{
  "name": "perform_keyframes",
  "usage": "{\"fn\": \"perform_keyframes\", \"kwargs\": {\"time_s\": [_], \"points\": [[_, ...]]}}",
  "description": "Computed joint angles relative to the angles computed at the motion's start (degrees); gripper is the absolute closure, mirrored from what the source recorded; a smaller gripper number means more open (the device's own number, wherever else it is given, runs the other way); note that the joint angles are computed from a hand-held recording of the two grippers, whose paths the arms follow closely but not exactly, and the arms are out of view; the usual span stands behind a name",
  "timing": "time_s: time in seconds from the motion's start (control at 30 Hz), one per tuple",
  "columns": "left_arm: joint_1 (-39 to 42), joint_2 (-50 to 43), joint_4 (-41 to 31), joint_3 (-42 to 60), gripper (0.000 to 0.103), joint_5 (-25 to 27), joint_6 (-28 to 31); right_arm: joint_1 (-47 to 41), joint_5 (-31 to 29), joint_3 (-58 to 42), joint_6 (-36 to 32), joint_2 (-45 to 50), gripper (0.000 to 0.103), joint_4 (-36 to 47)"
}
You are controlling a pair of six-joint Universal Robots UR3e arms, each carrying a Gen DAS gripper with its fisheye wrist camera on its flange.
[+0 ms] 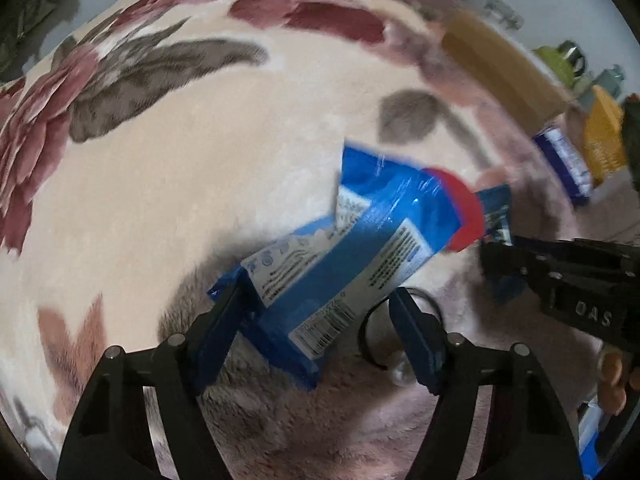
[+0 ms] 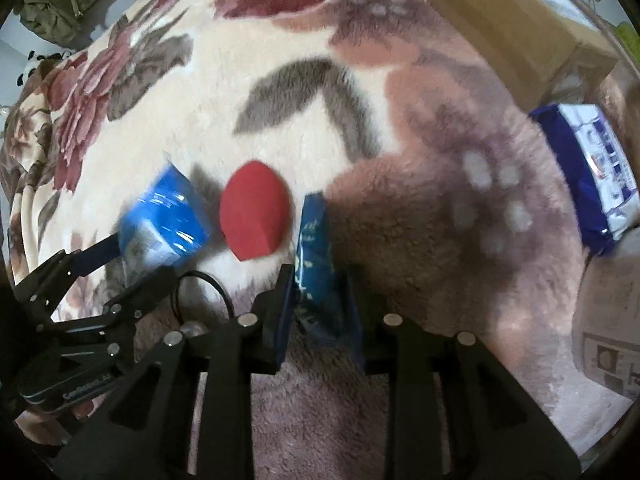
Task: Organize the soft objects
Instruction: 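Lift and carry the wet-wipe pack and blue packet with both tools toward the orange basket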
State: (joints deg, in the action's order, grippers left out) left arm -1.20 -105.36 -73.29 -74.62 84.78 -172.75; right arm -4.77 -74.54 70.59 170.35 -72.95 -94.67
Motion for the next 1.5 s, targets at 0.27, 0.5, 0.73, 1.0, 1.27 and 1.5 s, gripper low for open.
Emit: {"fn": "perform_keyframes", "kwargs": {"time_s": [0.27, 0.5, 0.73, 1.0, 1.27, 1.5], "points": [[-1.15, -2.09, 1.51, 1.19, 0.035, 1.33, -1.54, -0.49, 0.52, 6.59, -2.21, -4.92, 0.080, -3.73], [1.28, 3.09, -1.51, -1.65, 0.041, -1.40, -6.67, -2.71, 2.55, 10.48, -4.01, -9.21, 0.080, -2.58], [0.57, 9.92, -1.75, -8.32, 0.041, -0.76, -9.76, -3.19, 3.70, 12.36, -5.11, -13.03, 0.080, -1.04], [-1.47, 15.57, -3.62, -11.45, 0.041, 1.37, -13.68, -3.90, 4.38, 14.61, -6.27, -18.35, 0.080, 1.94], [-3.67, 19.50, -5.71, -12.25, 0.041, 2.00, -16.92, -6.19, 4.99, 16.51, -8.67, -24.01, 0.080, 6.08], [-4.48, 23.45, -7.66, -13.88, 0.041, 1.97, -18.56, -8.77, 5.28, 18.41, -11.39, -28.99, 0.080, 9.86]]}}
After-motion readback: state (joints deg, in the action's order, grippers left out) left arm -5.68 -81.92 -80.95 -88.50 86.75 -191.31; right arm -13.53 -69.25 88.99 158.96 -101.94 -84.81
